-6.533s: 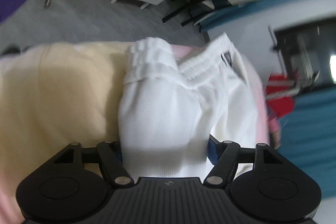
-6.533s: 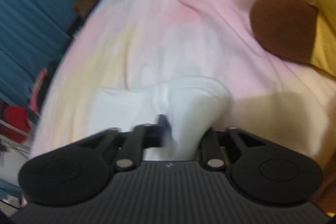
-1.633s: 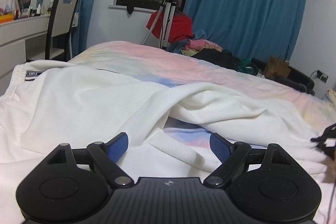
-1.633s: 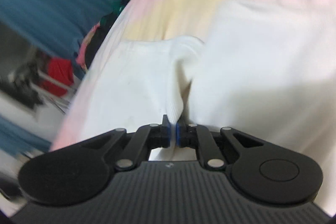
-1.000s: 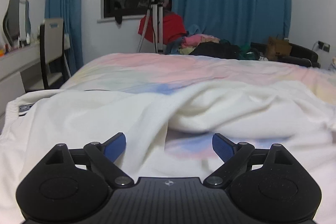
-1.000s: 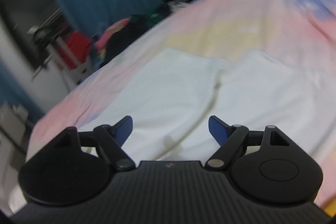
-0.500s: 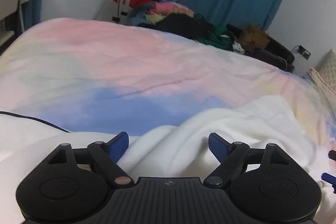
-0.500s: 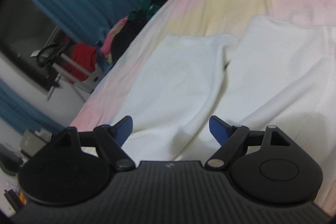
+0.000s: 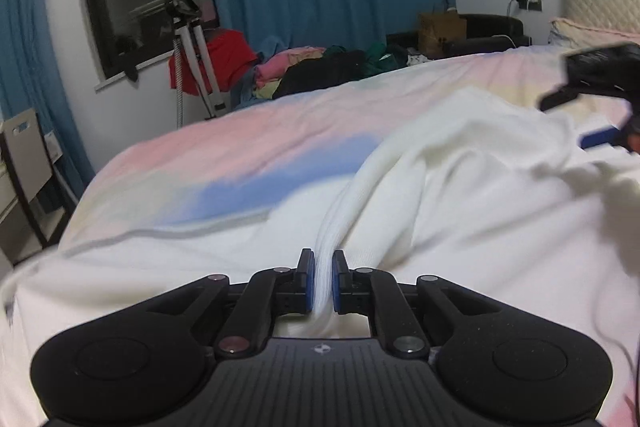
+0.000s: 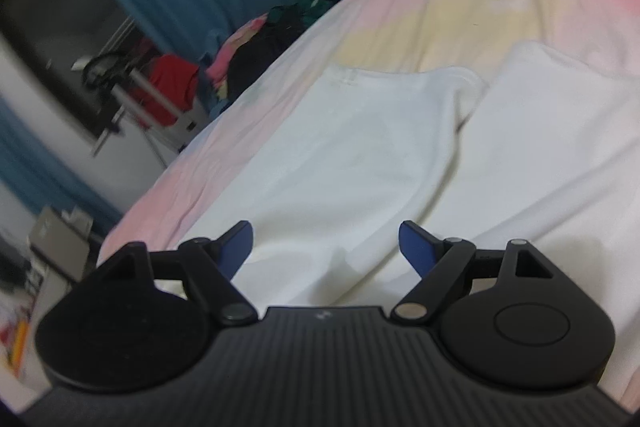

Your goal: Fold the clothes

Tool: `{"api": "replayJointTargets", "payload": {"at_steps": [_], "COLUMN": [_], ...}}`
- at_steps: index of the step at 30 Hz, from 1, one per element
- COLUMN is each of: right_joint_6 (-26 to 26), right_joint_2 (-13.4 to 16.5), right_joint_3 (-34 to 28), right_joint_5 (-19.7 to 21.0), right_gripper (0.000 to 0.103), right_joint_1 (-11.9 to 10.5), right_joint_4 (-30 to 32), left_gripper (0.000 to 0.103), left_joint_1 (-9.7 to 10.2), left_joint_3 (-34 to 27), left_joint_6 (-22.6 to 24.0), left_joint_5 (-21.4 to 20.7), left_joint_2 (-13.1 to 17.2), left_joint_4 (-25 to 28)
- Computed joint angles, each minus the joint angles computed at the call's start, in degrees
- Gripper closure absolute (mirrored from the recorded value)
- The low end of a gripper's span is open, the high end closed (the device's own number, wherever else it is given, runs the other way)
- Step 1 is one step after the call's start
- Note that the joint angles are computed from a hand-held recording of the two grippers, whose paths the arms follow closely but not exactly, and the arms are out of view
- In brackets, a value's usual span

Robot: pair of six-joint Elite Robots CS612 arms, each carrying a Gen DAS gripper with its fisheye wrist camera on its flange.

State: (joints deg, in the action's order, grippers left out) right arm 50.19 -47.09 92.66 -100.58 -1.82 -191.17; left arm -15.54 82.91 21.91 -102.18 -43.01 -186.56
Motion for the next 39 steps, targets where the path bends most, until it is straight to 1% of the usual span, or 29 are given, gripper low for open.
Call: {"api": "replayJointTargets", "payload": {"at_steps": [2,3,4,6,9,10,12,14,15,17,19,21,22,23,24,25,26,28,29,30,32,34,36,39], "right_joint_6": [-2.6,-3.9,-5.3,-8.1,-12.6,-13.3,-14.2,-16.1,-16.3,-14.0,-10.3,-8.1,-7.6,-7.8,-8.2,-8.7,-9.1,-9.7,-9.6,-9.7,-10.1,-10.9,-10.6,-10.3], "right_joint_2": [0.3,0.5,0.7,1.2,2.7,3.5,5.6,8.1,9.3,11.6,13.3,14.5,15.0,15.4,15.6,15.9,15.9,15.8,15.5,15.3,14.7,14.1,12.9,10.3], "right_joint_3": [-0.9,-1.6,-2.5,-4.7,-9.5,-11.8,-17.3,-23.5,-26.3,-31.3,-34.7,-37.1,-38.2,-38.9,-39.3,-39.8,-39.9,-39.5,-39.1,-38.8,-38.3,-38.0,-36.8,-34.1], "right_joint_5": [0.2,0.7,1.3,2.6,3.2,3.3,3.2,0.9,0.1,0.5,2.1,2.0,0.7,-0.5,-1.4,-2.3,-2.8,-2.7,-2.4,-2.4,-2.9,-3.7,-3.4,-2.3], "right_gripper": [0.02,0.02,0.02,0.02,0.02,0.02,0.022,0.023,0.023,0.023,0.023,0.026,0.028,0.033,0.043,0.049,0.058,0.082,0.09,0.096,0.097,0.098,0.098,0.098], "right_joint_1": [0.3,0.4,0.4,0.2,0.0,-0.2,-0.5,-0.5,-0.6,-1.1,-1.7,-2.1,-2.1,-2.1,-2.1,-2.1,-2.0,-2.1,-2.1,-2.2,-2.1,-1.9,-1.9,-2.0], "right_joint_4": [1.5,2.7,4.1,6.4,9.9,12.0,18.0,25.4,29.0,35.2,39.4,43.1,45.3,47.1,48.4,49.7,50.2,49.6,49.1,48.5,47.1,45.0,39.7,29.1], "left_gripper": [0.094,0.096,0.097,0.097,0.097,0.097,0.097,0.097,0.097,0.098,0.098,0.098,0.098,0.098,0.098,0.098,0.098,0.098,0.098,0.098,0.098,0.098,0.098,0.098], "left_joint_1": [0.6,0.97,1.1,1.36,1.25,1.18,1.3,1.34,1.4,1.53,1.72,1.97,2.1,2.21,2.25,2.17,2.08,2.07,2.04,2.07,2.11,2.19,2.28,2.41], "left_joint_3": [1.2,1.6,1.3,0.8,0.4,0.0,-0.5,-0.9,-0.8,-1.0,-1.3,-1.8,-2.0,-2.1,-2.1,-2.2,-2.4,-2.5,-2.5,-2.6,-2.7,-2.6,-2.4,-1.8], "left_joint_6": [-3.4,-5.3,-6.2,-8.1,-8.4,-9.2,-10.3,-11.0,-11.3,-12.0,-13.0,-14.2,-14.8,-14.9,-14.7,-14.9,-15.2,-15.6,-15.8,-16.1,-16.7,-17.8,-19.0,-22.6], "left_joint_5": [-1.9,-3.0,-3.6,-4.9,-4.3,-4.2,-4.3,-4.5,-4.7,-5.1,-5.9,-6.8,-7.3,-7.7,-7.8,-7.8,-7.7,-7.7,-7.7,-7.8,-8.0,-8.3,-8.5,-9.6], "left_joint_2": [0.2,0.4,0.5,0.8,1.1,1.3,1.5,1.8,1.7,1.8,2.0,2.1,2.2,2.2,2.1,2.1,2.1,2.0,2.0,2.0,2.1,2.1,2.1,2.5], "left_joint_4": [-1.6,-2.3,-1.9,-0.9,-0.7,-0.2,0.7,1.3,1.6,2.0,2.6,3.2,3.4,3.5,3.8,4.0,4.2,4.9,5.0,5.0,4.9,3.7,1.5,-5.2]}}
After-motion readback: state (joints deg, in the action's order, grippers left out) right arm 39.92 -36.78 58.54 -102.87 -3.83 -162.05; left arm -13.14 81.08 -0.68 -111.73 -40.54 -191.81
